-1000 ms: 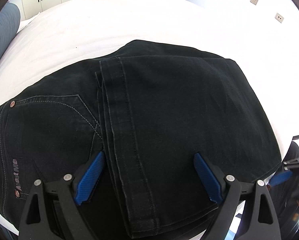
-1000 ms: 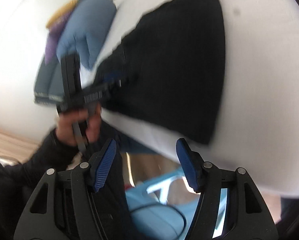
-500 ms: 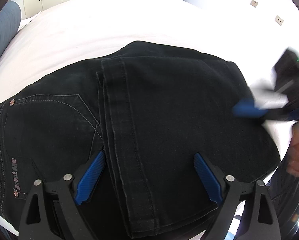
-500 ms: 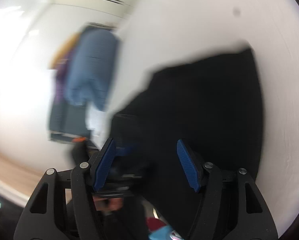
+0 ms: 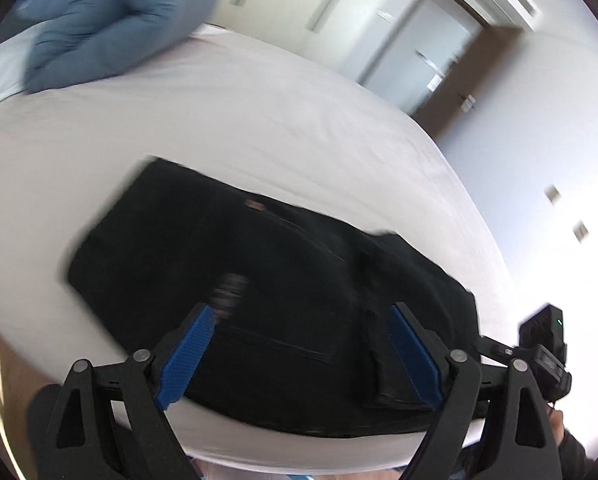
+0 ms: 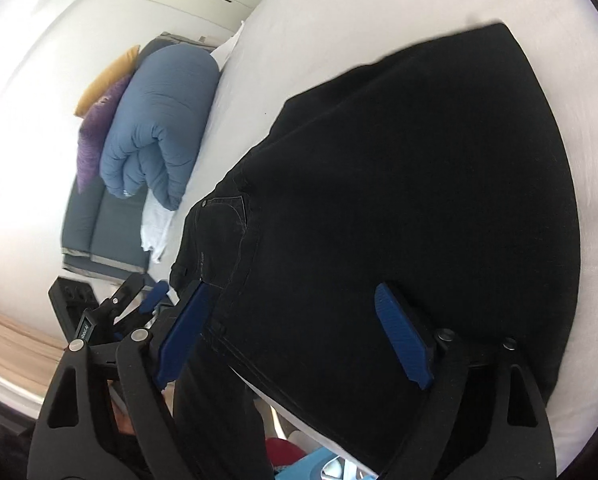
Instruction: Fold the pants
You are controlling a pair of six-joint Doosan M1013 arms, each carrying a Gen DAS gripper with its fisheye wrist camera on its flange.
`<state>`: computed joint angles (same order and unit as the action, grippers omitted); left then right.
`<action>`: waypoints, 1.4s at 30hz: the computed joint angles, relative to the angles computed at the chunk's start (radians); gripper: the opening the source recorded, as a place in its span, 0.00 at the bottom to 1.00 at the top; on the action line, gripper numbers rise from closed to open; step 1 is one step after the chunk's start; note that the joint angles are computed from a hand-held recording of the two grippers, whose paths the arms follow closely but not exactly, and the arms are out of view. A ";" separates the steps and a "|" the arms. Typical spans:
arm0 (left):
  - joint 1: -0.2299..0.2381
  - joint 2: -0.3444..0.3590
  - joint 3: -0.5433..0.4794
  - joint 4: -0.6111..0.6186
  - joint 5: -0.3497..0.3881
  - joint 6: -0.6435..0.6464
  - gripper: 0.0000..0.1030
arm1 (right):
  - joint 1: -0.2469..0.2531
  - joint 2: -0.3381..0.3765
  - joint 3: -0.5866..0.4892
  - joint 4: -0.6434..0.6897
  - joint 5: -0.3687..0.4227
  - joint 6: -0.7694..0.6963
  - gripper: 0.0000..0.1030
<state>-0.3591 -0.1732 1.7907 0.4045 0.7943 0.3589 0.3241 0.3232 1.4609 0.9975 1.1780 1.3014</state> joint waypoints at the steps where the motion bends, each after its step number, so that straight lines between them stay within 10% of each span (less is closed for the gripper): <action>1: 0.010 -0.019 0.016 0.026 0.013 -0.047 0.94 | 0.002 0.000 -0.006 0.022 0.010 0.012 0.82; 6: 0.122 -0.088 0.096 -0.045 0.029 -0.185 0.96 | 0.035 0.002 0.000 0.227 -0.006 -0.033 0.82; 14: 0.260 -0.126 0.233 -0.367 -0.270 -0.186 0.96 | 0.089 0.039 0.001 0.407 0.009 -0.020 0.70; 24: 0.304 -0.096 0.287 -0.557 -0.498 -0.139 0.91 | 0.081 0.055 0.013 0.465 0.058 -0.052 0.64; 27: 0.314 -0.096 0.311 -0.633 -0.560 -0.121 0.78 | 0.080 0.059 0.017 0.480 0.060 -0.046 0.64; 31: 0.337 -0.084 0.316 -0.861 -0.547 0.089 0.30 | 0.078 0.068 0.010 0.471 0.072 -0.028 0.64; 38: 0.311 -0.106 0.291 -0.651 -0.502 -0.068 0.23 | 0.080 0.098 -0.022 0.307 0.032 0.103 0.62; 42: 0.293 -0.101 0.259 -0.532 -0.470 -0.134 0.22 | 0.093 0.109 -0.041 0.146 0.015 0.152 0.30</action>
<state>-0.0665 -0.2741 2.0497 -0.1271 0.3240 0.2253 0.4170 0.4325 1.4196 1.1437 1.1932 1.4539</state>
